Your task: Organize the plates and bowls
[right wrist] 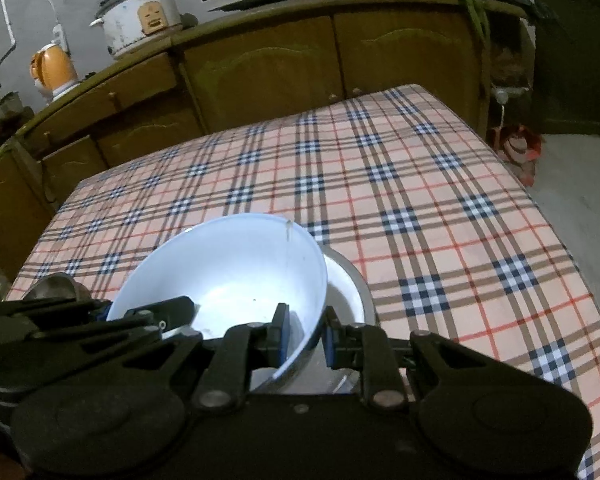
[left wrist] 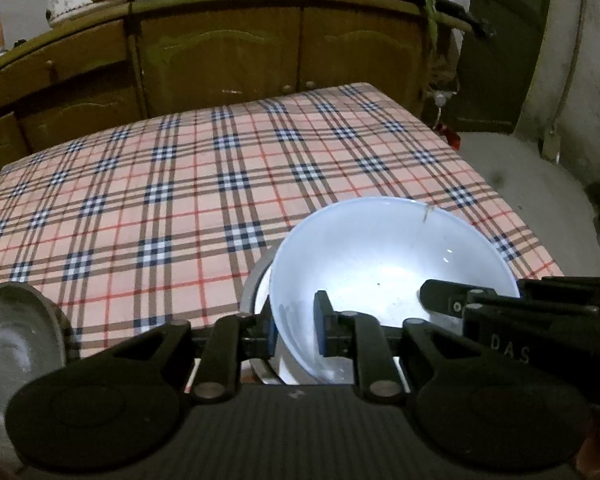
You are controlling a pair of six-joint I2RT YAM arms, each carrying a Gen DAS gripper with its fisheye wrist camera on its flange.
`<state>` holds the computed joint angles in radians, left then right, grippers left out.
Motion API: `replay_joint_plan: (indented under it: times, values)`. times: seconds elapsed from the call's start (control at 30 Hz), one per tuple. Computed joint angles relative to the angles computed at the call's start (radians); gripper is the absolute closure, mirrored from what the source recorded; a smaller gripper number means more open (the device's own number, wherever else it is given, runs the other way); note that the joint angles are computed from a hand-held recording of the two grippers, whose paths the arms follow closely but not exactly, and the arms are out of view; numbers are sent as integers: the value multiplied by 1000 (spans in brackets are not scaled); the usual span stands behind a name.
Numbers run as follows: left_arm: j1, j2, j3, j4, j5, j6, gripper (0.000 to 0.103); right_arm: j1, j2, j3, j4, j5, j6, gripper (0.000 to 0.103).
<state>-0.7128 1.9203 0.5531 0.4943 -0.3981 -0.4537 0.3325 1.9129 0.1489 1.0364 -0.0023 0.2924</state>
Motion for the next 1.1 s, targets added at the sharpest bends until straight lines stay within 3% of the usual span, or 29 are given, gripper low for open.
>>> replay_joint_plan:
  times: [0.47, 1.1]
  values:
    - [20, 94, 34, 47, 21, 0, 83, -5, 136, 53, 50, -1, -5, 80]
    - [56, 151, -15, 219, 80, 0, 81, -21, 211, 67, 121, -23, -10, 80]
